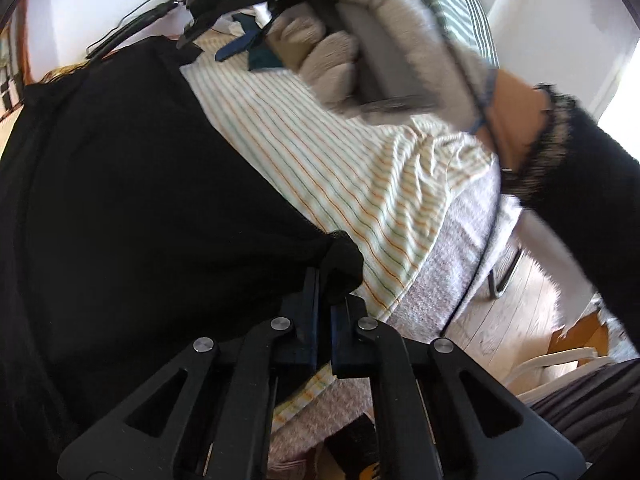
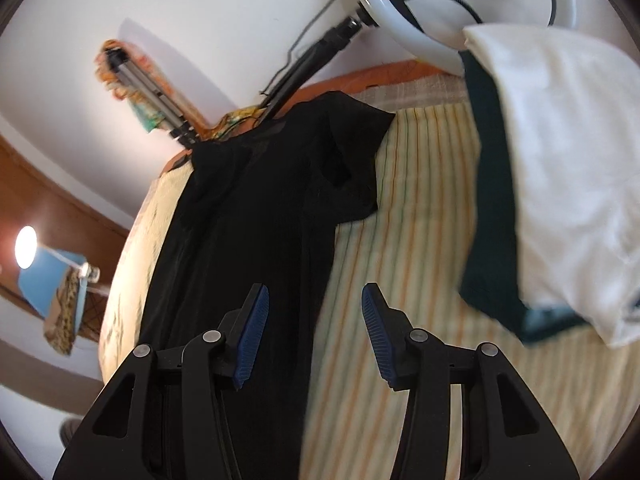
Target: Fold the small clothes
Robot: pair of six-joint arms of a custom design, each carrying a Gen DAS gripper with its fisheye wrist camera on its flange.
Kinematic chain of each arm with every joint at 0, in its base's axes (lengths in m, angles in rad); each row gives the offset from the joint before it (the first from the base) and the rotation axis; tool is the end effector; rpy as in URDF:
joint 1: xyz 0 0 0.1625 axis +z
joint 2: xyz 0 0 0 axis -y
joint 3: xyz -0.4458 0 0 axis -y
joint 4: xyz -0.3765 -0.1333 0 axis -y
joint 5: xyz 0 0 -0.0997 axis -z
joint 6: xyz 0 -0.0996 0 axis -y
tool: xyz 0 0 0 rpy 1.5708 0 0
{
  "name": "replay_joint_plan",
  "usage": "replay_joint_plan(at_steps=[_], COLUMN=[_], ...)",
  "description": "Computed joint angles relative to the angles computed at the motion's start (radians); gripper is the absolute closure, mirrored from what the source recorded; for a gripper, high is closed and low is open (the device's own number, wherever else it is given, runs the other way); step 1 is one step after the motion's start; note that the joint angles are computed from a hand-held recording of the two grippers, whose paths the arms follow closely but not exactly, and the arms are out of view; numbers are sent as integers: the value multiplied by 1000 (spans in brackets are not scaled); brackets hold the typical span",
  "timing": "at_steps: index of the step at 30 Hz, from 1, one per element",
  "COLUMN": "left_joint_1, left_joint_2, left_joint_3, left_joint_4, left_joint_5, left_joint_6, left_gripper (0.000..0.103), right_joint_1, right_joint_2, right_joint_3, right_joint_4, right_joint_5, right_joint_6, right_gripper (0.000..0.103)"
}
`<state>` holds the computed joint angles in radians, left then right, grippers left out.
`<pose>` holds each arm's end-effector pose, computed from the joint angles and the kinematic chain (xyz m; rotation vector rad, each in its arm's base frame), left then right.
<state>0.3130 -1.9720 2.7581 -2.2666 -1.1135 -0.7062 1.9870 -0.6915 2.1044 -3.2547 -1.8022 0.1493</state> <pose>-0.1197 -0.2251 0.2085 0.7841 2.6634 -0.4676 0.3131 -0.4352 0.0082 0.3470 -2.9370 0.4830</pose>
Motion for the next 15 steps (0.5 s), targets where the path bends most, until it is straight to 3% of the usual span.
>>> replay_joint_plan(at_steps=[5,10,11,13,15], left_joint_1=[-10,-4,-5,3,12], left_joint_2=[-74,-91,-98,-119,-138], left_joint_3=[-7,-15,-14,-16,-17], left_joint_4=[45,45,49,59,64], left_joint_5=[-9,-16,-16,-17,-23], left_joint_6=[-50,-43,-43,-38,-36], left_gripper=[101,101,101,101,101], right_joint_1=[-28,-27,-23,-14,-2], right_joint_2=[56,92,98,108,113], right_joint_3=[-74,-138,-151,-174,-191], right_joint_4=[-3,14,25,56,70], right_joint_5=[-19,-25,-32,-55,-92], right_joint_6=[68,80,78,73,76], right_gripper=[56,57,62,99,99])
